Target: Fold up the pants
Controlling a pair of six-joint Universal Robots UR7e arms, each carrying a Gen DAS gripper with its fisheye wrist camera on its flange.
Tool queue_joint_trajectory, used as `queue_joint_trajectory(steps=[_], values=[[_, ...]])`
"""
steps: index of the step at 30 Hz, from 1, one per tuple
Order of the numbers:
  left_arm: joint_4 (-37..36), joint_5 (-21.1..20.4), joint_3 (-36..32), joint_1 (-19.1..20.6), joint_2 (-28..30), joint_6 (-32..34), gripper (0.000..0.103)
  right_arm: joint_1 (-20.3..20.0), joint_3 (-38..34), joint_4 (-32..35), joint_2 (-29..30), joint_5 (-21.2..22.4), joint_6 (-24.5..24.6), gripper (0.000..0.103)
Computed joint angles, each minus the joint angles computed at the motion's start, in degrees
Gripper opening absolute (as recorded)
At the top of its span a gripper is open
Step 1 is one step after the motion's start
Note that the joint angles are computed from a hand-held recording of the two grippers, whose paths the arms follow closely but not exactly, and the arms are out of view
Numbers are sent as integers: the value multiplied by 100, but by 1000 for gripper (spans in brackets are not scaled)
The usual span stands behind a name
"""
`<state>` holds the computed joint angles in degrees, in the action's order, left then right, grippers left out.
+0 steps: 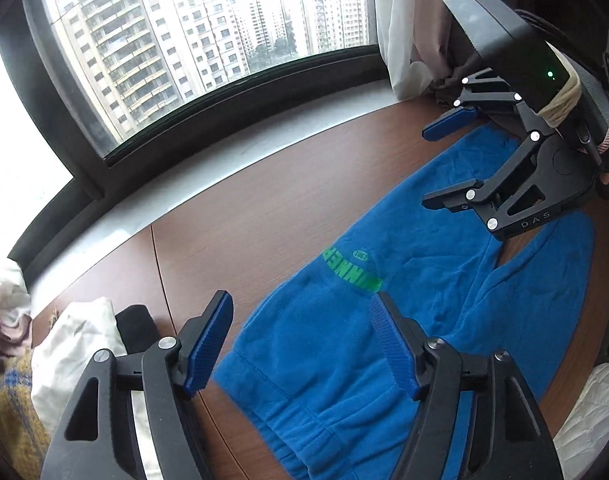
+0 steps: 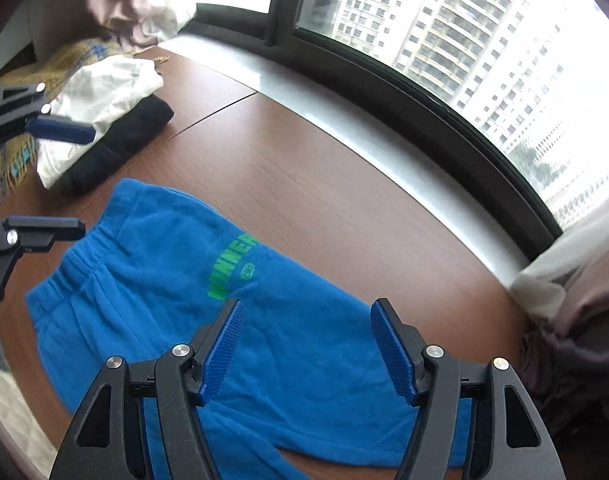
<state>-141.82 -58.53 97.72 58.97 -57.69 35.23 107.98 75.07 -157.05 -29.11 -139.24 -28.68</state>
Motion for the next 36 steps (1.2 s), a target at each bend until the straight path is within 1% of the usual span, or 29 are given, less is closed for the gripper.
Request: queue_joint_trajectory(steps=[1, 3, 6, 9, 13, 16, 18, 23, 25, 28, 29, 30, 32, 34, 35, 36], values=[[101, 16, -155, 29, 132, 34, 72, -36, -179, 209, 77, -76, -182, 66], [525, 61, -536, 77, 399, -31, 72, -143, -515, 956, 155, -21, -315, 66], [1353, -76, -1148, 154, 747, -101, 72, -346, -946, 1906, 208, 436, -413, 66], [1895, -146, -1596, 219, 1051, 70, 72, -513, -1358, 2529, 327, 731, -489, 66], [2239, -31, -2014, 283, 1441, 270, 68, -671, -1705, 2765, 510, 852, -929, 66], [2735, -164, -2482, 391, 1749, 111, 62, -806, -2014, 3058, 640, 1010, -930, 66], [2917, -212, -2719, 461, 1923, 7, 59, -884, -2191, 3206, 728, 1125, -901, 66], [3327, -192, -3133, 585, 2274, -77, 53, -1033, -2343, 3367, 816, 1248, -972, 64], [3444, -152, -3240, 611, 2378, -48, 50, -1085, -2357, 3464, 831, 1296, -980, 60], [3658, -171, -3415, 655, 2509, -71, 49, -1157, -2357, 3547, 847, 1382, -969, 59], [3707, -200, -3466, 669, 2538, -78, 49, -1163, -2251, 3372, 806, 1418, -1095, 58], [3702, -217, -3487, 676, 2549, -63, 50, -1173, -2256, 3402, 803, 1455, -1104, 56], [3666, -211, -3493, 678, 2564, -48, 50, -1183, -2163, 3332, 753, 1471, -1154, 56], [3492, -168, -3359, 668, 2512, 49, 49, -1185, -2038, 3193, 705, 1435, -1260, 55], [3491, -197, -3405, 692, 2530, 85, 45, -1180, -1947, 3086, 674, 1403, -1342, 55], [3468, -249, -3332, 683, 2495, 60, 42, -1178, -2006, 3090, 700, 1406, -1410, 52]])
